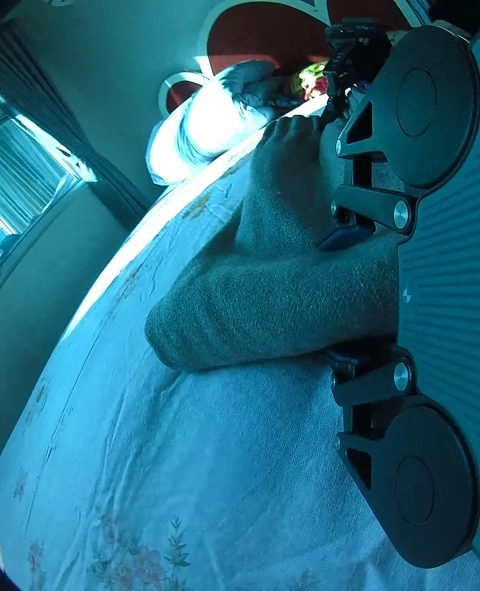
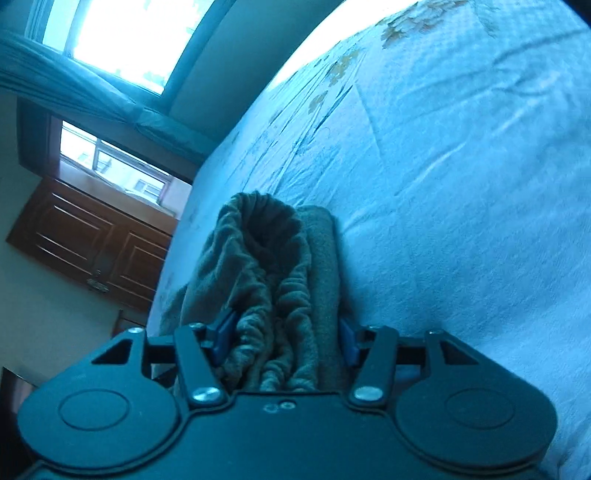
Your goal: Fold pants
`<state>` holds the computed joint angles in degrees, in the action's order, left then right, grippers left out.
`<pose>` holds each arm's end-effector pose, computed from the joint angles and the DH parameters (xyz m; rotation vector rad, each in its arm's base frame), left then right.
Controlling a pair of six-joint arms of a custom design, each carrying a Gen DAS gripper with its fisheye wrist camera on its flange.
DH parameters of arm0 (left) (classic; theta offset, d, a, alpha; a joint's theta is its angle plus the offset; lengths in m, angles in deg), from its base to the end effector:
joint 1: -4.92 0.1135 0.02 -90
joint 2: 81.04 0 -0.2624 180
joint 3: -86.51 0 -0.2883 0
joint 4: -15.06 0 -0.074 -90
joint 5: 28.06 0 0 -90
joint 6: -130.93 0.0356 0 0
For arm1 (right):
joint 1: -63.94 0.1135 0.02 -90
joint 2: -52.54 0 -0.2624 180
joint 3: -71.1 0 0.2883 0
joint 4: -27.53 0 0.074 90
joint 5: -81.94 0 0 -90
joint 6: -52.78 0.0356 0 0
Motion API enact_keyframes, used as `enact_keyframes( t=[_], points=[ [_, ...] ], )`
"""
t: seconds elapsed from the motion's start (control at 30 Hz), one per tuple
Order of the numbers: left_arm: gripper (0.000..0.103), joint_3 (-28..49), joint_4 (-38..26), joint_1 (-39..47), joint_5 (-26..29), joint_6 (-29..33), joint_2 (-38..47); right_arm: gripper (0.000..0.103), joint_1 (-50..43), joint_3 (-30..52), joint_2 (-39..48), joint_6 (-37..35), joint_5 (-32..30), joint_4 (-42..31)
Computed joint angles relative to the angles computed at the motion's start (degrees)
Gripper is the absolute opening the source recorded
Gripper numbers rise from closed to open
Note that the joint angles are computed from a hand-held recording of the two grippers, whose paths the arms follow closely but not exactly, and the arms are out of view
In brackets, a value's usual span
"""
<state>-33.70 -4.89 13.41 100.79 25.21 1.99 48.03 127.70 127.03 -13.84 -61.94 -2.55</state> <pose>0.3269 0.0262 0.1906 -0.1352 2.2587 -0.8483 0.2846 -0.0512 0.2072 0.3379 2.2349 1.1806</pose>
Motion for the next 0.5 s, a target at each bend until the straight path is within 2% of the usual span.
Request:
enact_keyframes(
  t=[0.07,0.13,0.2,0.27,0.33,0.37,0.4,0.43,0.5],
  points=[
    [0.06,-0.8,-0.99,0.16,-1.02,-0.27,-2.47,0.058,0.05,0.47,-4.77,-4.04,4.1,-5.2],
    [0.067,-2.44,-4.36,-0.52,-7.03,3.42,-9.72,0.069,-0.47,-1.29,-15.01,-7.56,10.4,-6.67],
    [0.089,-6.37,-7.13,-1.57,-14.64,8.96,-20.83,0.07,-1.32,-1.12,-21.03,-11.37,9.14,-9.68],
    [0.094,-8.63,-9.34,-4.36,-22.42,12.89,-27.97,0.074,2.63,-0.35,-26.08,-15.53,13.93,-13.44],
    [0.094,-10.46,-10.51,-7.92,-29.81,15.17,-31.11,0.079,9.97,0.45,-26.56,-19.65,24.73,-16.8],
    [0.095,-9.92,-11.86,-10.44,-34.53,15.73,-29.55,0.077,14.49,0.96,-24.83,-21.59,33.9,-18.7],
    [0.096,-9.14,-12.94,-13.12,-39.91,16.89,-26.63,0.08,16.14,0.49,-22.85,-22.77,38.28,-19.37],
    [0.098,-9.81,-11.58,-13.91,-41.94,16.79,-26.08,0.081,14.9,-0.28,-22.77,-20.89,36.74,-19.44],
    [0.099,-8.74,-14.43,-15.56,-44.93,13.7,-27.8,0.081,11.63,0.98,-25.33,-18.16,32.81,-23.33]
  ],
)
